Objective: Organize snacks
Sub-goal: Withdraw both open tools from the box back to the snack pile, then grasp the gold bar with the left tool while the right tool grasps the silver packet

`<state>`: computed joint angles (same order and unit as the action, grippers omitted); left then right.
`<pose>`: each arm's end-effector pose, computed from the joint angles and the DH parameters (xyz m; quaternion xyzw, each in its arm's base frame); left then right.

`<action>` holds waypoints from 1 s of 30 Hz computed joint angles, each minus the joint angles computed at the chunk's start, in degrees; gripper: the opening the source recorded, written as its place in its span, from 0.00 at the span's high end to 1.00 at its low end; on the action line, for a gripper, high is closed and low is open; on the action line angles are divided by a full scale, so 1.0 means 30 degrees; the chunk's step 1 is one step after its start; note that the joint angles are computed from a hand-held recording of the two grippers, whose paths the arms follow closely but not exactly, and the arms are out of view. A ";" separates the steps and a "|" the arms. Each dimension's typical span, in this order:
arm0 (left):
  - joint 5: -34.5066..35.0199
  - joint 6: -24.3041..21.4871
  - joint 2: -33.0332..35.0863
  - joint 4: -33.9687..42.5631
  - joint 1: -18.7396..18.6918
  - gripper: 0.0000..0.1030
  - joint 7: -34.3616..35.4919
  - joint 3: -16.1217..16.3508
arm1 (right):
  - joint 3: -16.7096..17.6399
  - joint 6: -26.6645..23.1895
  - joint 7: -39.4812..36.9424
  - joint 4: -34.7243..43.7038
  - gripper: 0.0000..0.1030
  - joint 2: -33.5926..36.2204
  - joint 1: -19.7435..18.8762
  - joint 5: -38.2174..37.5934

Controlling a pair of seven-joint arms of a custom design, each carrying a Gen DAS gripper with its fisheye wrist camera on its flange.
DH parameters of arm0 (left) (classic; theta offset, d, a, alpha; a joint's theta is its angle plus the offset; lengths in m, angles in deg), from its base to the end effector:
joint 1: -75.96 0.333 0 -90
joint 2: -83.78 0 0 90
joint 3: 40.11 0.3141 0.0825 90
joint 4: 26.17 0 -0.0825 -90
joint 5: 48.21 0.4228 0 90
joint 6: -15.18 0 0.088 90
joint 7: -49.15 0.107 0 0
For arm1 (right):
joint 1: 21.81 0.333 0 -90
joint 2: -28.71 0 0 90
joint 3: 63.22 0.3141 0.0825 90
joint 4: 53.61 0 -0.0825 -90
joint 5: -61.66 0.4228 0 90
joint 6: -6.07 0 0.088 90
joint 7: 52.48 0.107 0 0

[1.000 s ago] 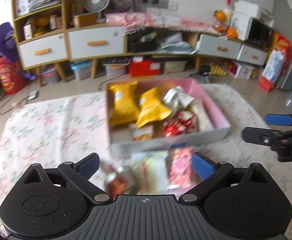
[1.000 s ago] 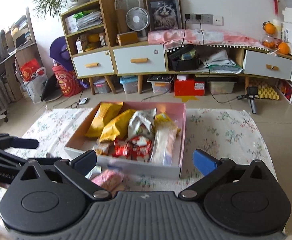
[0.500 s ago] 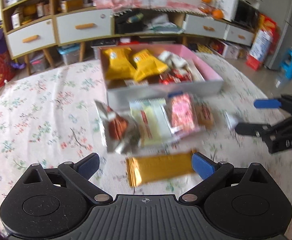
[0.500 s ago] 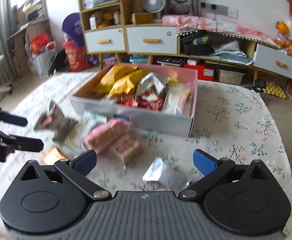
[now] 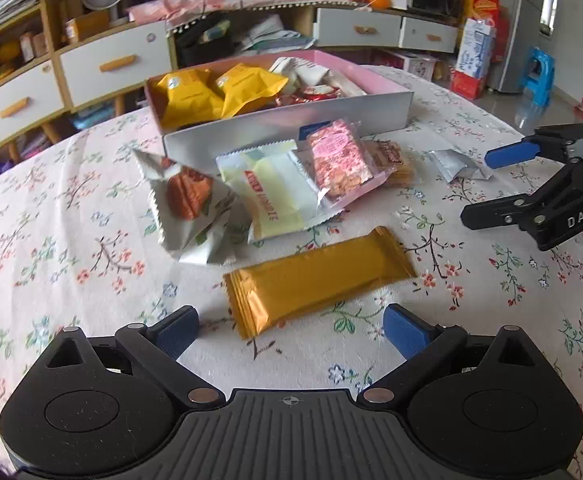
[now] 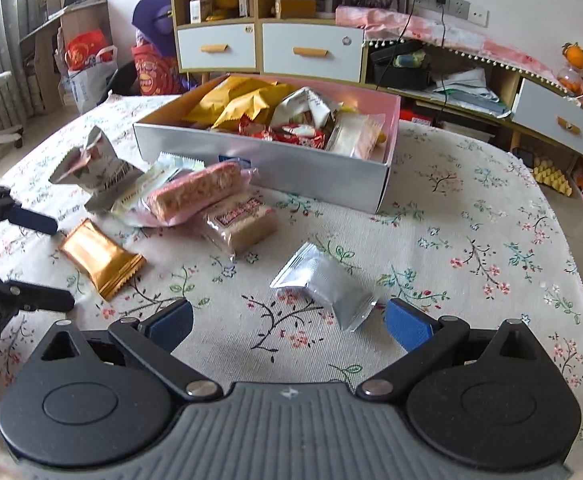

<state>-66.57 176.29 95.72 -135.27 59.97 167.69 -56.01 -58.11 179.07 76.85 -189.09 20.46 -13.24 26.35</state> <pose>0.5948 -0.3394 0.4528 -0.3669 0.8573 -0.3327 0.1406 0.5270 0.1734 0.4422 -0.6913 0.6013 -0.2656 0.2998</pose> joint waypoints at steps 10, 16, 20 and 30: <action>-0.3392 -0.3256 -0.0301 0.0667 0.0784 0.08 0.4603 -0.0957 | -0.0133 -0.0170 -0.0103 0.0229 0.01 0.0250 -0.0050 0.0017; -0.2798 -0.3246 -0.0827 0.0498 0.0073 0.08 0.5918 -0.0451 | -0.0208 -0.0405 -0.0049 0.0271 0.01 0.0272 -0.0020 0.0018; -0.1998 -0.2523 -0.0233 0.1140 -0.0278 0.18 0.4586 -0.0160 | -0.0318 -0.0388 -0.0429 0.0325 0.02 0.0356 0.0081 0.0271; 0.0560 -0.3181 0.1571 0.3376 -0.0758 0.45 0.1313 0.0092 | -0.0656 -0.0381 -0.1391 0.0928 0.06 0.0955 0.0205 0.1261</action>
